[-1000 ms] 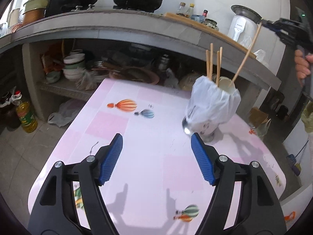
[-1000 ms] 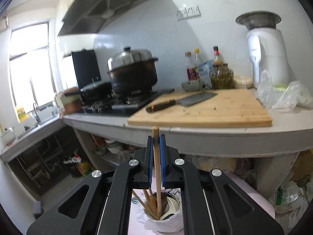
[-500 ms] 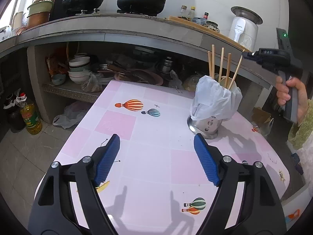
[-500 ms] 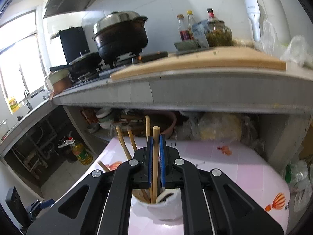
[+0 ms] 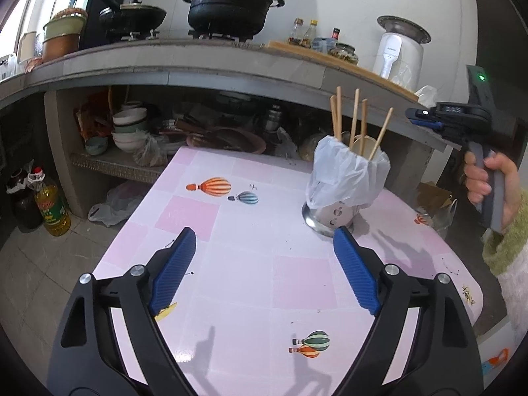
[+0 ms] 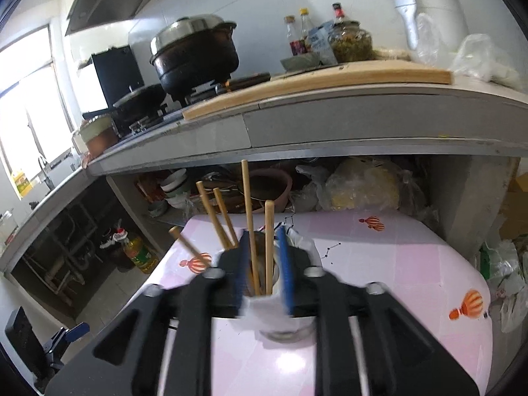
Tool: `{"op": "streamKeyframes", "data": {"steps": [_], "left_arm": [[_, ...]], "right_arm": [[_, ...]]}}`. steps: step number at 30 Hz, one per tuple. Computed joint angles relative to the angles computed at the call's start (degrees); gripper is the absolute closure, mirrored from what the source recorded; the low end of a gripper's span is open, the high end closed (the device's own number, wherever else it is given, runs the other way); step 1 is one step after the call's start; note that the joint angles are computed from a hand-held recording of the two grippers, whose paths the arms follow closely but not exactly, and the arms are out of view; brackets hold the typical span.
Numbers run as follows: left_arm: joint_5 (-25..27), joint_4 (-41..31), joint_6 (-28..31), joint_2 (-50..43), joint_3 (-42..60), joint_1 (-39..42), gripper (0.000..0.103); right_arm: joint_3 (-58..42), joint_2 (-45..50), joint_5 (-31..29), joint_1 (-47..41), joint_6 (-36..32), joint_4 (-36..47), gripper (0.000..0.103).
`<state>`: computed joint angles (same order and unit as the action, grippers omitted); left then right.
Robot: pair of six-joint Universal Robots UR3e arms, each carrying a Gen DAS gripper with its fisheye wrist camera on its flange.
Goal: Organize utensils
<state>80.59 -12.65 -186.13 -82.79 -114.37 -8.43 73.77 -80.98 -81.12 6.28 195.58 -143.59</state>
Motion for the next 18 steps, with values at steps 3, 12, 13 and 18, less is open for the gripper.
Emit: {"op": "streamKeyframes", "data": {"steps": [3, 12, 13, 18], "left_arm": [[0.3, -0.7, -0.4, 1.5, -0.1, -0.7, 0.020], [0.9, -10.1, -2.3, 5.6, 2.2, -4.1, 0.017], [1.0, -10.6, -2.4, 5.9, 2.2, -4.5, 0.017], [2.0, -12.9, -2.3, 6.5, 2.7, -7.6, 0.014]], "right_arm": [[10.7, -9.0, -3.3, 2.4, 1.3, -4.6, 0.052], [30.2, -21.2, -34.9, 27.4, 8.5, -13.9, 0.007], [30.9, -20.8, -39.2, 31.2, 11.4, -12.8, 0.007], [36.4, -20.7, -48.7, 41.7, 24.7, -10.6, 0.006]]}}
